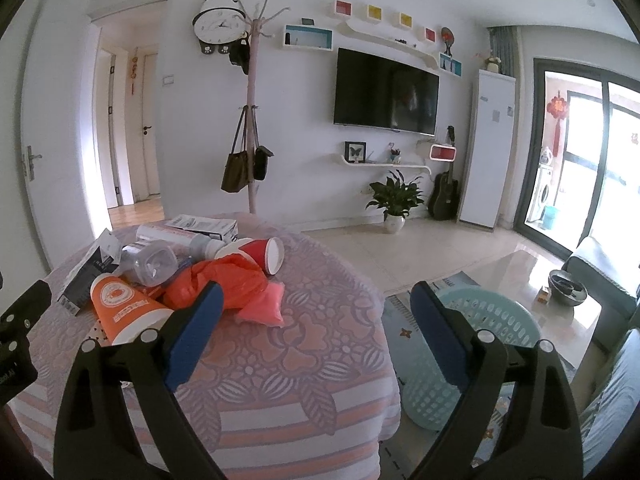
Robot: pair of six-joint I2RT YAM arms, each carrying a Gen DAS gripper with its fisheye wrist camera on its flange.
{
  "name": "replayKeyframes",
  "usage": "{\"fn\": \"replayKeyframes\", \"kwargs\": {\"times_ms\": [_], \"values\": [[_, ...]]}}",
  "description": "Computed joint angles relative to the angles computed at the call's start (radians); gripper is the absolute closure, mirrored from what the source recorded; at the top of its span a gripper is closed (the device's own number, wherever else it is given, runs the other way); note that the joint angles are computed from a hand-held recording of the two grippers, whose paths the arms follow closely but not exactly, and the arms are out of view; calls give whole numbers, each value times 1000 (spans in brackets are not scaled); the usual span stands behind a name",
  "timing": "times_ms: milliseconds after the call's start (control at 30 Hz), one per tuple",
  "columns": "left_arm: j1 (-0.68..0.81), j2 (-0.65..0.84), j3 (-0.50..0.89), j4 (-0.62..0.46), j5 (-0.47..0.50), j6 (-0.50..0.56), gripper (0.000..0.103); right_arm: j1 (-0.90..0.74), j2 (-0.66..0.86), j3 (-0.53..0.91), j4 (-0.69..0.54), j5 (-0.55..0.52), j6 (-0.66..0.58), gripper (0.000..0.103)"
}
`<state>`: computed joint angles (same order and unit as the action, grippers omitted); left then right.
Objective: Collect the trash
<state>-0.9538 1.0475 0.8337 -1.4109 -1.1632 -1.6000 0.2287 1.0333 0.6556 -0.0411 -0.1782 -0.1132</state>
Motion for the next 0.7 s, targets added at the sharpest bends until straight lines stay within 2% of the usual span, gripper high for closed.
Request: {"fn": "replayKeyframes", "kwargs": {"times_ms": [200,700], "values": [[-2,-9,-8,-3,11,-11,7,-11,20,10,-12,-24,7,13],[29,-42,-32,39,16,38,7,-6,14,-5,4,-31,0,10]]}}
